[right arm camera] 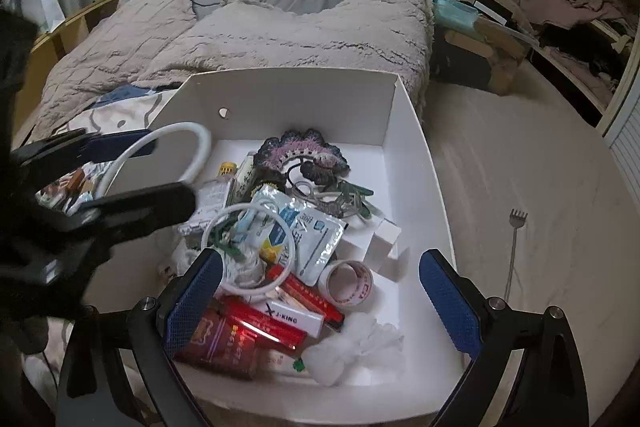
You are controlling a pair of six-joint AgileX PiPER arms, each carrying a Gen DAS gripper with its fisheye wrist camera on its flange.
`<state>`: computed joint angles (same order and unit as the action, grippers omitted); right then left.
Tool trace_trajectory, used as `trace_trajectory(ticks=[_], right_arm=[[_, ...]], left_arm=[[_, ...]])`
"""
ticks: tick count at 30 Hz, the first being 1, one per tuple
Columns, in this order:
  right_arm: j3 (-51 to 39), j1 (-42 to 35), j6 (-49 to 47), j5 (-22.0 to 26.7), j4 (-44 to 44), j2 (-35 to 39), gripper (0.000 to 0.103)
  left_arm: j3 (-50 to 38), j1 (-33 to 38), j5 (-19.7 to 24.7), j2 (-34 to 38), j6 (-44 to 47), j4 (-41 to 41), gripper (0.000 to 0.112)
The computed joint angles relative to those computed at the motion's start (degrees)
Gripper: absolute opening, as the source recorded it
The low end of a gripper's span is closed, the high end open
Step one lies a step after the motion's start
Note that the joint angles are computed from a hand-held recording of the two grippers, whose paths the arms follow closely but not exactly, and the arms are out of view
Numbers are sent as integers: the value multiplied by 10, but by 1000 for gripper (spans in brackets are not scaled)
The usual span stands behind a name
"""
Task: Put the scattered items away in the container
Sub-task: 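Lower both white rings into the shoe box and open both grippers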
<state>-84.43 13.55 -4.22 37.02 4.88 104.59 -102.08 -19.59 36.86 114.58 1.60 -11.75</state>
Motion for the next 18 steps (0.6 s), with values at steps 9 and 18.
trace_trajectory(ticks=[9, 18], right_arm=[[33, 4, -45, -13, 16, -16, 99], [60, -2, -90, -26, 60, -31, 99]], left_arm=[[-157, -21, 139, 98, -62, 58, 85], [-197, -24, 177, 130, -117, 94, 85]])
